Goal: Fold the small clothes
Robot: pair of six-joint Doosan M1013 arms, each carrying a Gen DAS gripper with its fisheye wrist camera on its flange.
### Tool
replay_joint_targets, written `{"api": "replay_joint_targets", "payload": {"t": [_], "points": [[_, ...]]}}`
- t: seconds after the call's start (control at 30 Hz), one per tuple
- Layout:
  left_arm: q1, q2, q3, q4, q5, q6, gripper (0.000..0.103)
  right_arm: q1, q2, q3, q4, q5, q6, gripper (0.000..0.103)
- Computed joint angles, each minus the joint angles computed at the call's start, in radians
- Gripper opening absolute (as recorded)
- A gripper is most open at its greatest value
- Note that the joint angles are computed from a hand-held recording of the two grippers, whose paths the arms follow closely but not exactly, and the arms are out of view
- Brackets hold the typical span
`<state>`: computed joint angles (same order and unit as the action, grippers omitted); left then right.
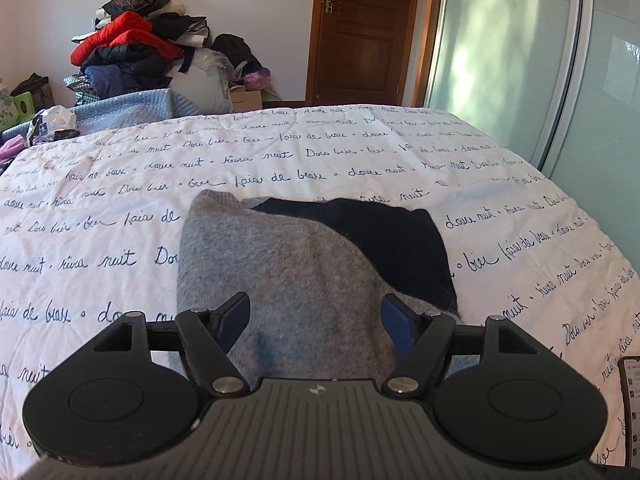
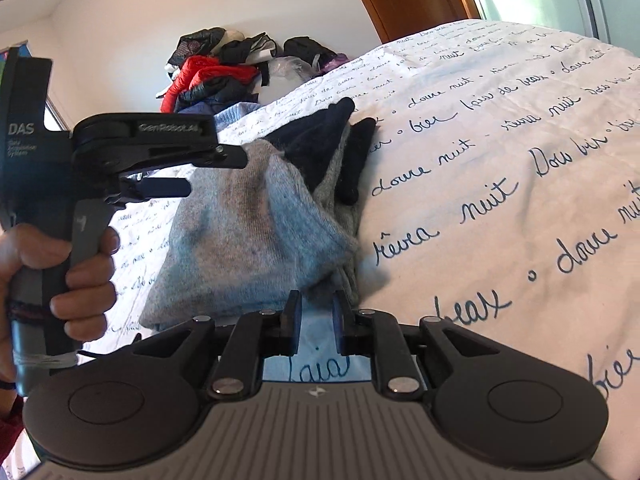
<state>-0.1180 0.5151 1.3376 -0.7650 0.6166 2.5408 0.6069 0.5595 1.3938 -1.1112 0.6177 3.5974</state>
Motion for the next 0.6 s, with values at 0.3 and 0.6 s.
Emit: {"api": "replay_joint_targets", "payload": {"t": [0.3,0.6], "points": [[0.057,-0.056,0.108,-0.060,-0.047,0.025,0.074,0.031,-0.018,0.014,-0.007,0.081,-0.056,0.048],[0.130,-0.117,0.238,-0.050,-0.147,-0.026,0.076,0.067,-0.014,-0.026,0.050,0.136,-0.289,0.078]]}}
